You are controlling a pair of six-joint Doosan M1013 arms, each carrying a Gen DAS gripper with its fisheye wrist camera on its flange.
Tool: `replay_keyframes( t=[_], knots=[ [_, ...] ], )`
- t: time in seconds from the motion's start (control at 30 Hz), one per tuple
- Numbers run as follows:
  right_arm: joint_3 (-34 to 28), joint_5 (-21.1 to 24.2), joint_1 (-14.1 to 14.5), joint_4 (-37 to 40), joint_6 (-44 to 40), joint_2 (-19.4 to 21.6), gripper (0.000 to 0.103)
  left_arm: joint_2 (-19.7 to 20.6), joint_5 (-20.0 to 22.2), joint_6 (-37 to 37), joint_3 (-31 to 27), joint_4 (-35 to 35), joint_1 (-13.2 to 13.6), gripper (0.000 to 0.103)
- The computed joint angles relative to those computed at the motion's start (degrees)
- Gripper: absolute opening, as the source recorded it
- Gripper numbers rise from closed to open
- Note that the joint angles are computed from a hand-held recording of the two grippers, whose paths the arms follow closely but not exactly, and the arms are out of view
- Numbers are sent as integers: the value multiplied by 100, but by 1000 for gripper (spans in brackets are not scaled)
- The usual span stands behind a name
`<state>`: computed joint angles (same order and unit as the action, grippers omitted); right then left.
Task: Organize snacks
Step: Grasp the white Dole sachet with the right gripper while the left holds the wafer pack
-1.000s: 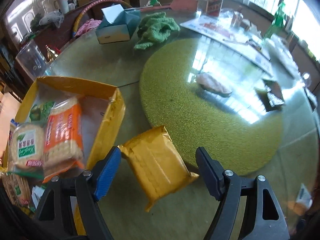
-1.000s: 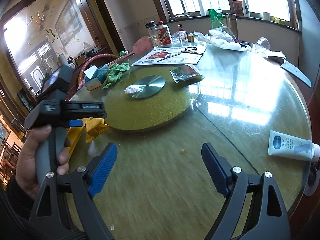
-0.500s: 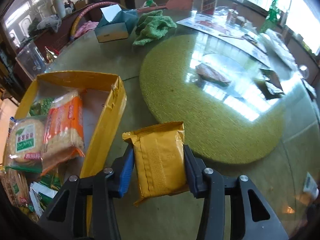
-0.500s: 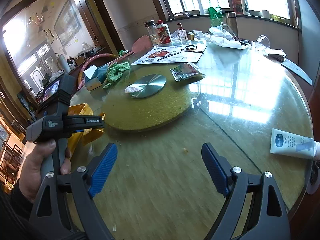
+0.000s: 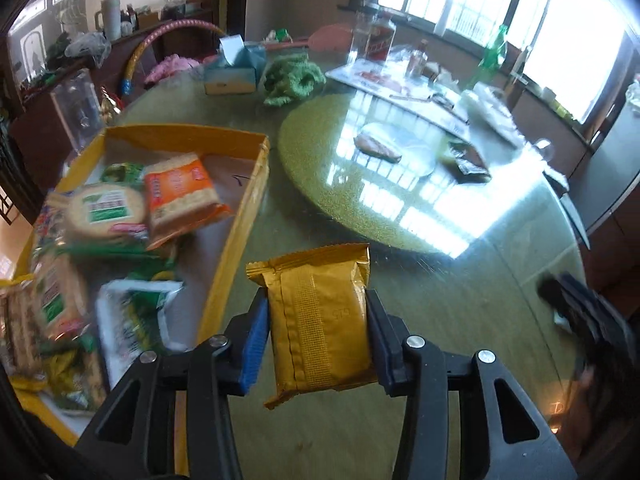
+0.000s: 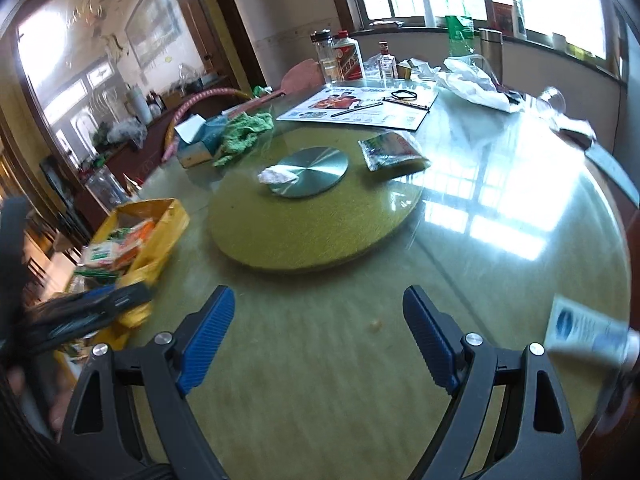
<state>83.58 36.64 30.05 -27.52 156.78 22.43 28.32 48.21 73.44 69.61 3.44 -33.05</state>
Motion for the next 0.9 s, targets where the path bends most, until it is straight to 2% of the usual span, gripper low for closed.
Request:
replay_keyframes(
  t=[0.17, 0.37, 0.6, 0.67, 0.9],
  knots=[
    [-326, 140, -309, 784, -689, 155, 86, -229, -274, 54, 304, -124, 59, 45],
    [-894, 612, -701, 1403, -700, 536, 86, -342, -481, 102, 471, -180, 107, 45],
    [-1533, 1004, -1086, 1865, -54, 1082, 86, -392, -598, 562, 546, -615, 211, 45],
    [-1721, 1223, -1113, 1803, 141, 1208, 86, -388, -590, 721, 551, -823, 257, 45],
    [-2062, 1462, -1183, 1851, 738, 1500, 86, -364, -584, 954, 542, -1143, 350, 45]
  ],
)
